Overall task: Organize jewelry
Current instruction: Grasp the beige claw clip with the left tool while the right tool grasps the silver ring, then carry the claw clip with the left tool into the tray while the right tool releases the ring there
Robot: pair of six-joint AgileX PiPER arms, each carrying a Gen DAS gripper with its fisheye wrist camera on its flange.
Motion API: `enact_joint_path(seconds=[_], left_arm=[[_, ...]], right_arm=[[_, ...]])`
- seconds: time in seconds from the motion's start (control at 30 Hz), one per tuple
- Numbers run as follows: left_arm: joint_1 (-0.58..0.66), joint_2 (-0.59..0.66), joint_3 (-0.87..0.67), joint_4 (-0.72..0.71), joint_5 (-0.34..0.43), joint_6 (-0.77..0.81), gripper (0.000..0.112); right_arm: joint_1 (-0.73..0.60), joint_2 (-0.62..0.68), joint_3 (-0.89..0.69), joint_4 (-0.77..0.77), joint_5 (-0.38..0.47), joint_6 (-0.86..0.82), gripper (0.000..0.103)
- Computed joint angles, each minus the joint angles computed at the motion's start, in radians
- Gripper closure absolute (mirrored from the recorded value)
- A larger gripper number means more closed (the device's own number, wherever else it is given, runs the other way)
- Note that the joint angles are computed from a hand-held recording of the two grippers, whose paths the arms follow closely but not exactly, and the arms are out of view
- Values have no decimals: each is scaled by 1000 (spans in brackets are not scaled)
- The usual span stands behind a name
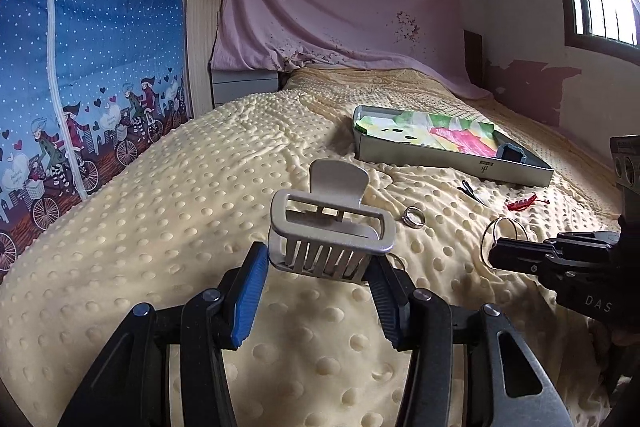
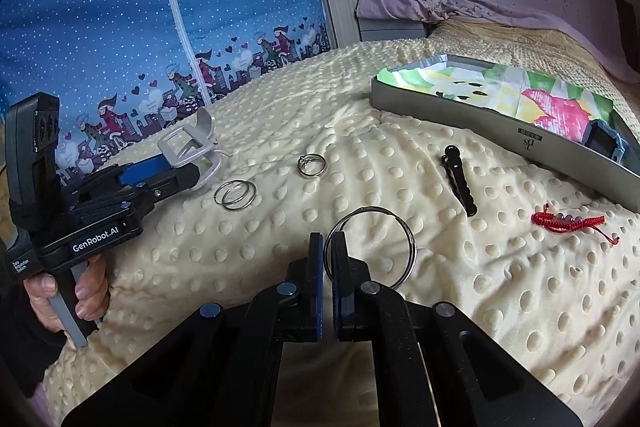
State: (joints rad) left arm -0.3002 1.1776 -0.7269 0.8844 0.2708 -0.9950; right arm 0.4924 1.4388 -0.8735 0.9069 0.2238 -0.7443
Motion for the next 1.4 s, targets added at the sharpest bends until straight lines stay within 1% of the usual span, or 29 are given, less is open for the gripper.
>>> enact_joint_path(seconds=[0.13,0.27,0.37,0.43,0.53,0.63,0.73,0.83,0.9,1.0,1.07,1.13,1.2,1.3,1.4], left_arm=[[-22,8,-28,-42,6,36,65],[-55,30,-68,-34,28,17,65],[-64,55,-101,-59,21,27,65],[-74,75,-123,-53,30,12,65],[-82,115,-175,-104,43,53,65],[-91,171,-251,-176,55,101,65],[-107,251,-357,-230,75,126,65],[-137,351,-484,-213,108,100,65],[-151,429,-588,-237,131,118,65],[-165,552,-751,-302,165,179,65],[-167,637,-864,-382,196,261,65],[-165,722,-987,-483,249,358,65],[-161,796,-1100,-562,312,438,65],[-166,876,-1222,-605,389,490,65],[-166,924,-1297,-636,440,523,65]], right_arm=[[8,-39,25,70,-34,-77,99],[-12,-72,38,163,-42,-159,99],[-29,-86,37,196,-42,-186,99],[-45,-94,40,241,-39,-226,99],[-72,-101,34,246,-24,-235,99],[-98,-106,3,136,-11,-146,99],[-164,-97,-55,71,40,-101,99],[-248,-55,-140,67,101,-113,99],[-297,-8,-213,47,127,-103,99],[-358,66,-310,11,143,-76,99],[-391,120,-373,-24,156,-31,99],[-414,174,-430,-87,170,46,99],[-431,238,-497,-169,206,145,99],[-450,318,-564,-231,249,213,99],[-468,373,-596,-221,279,211,99]])
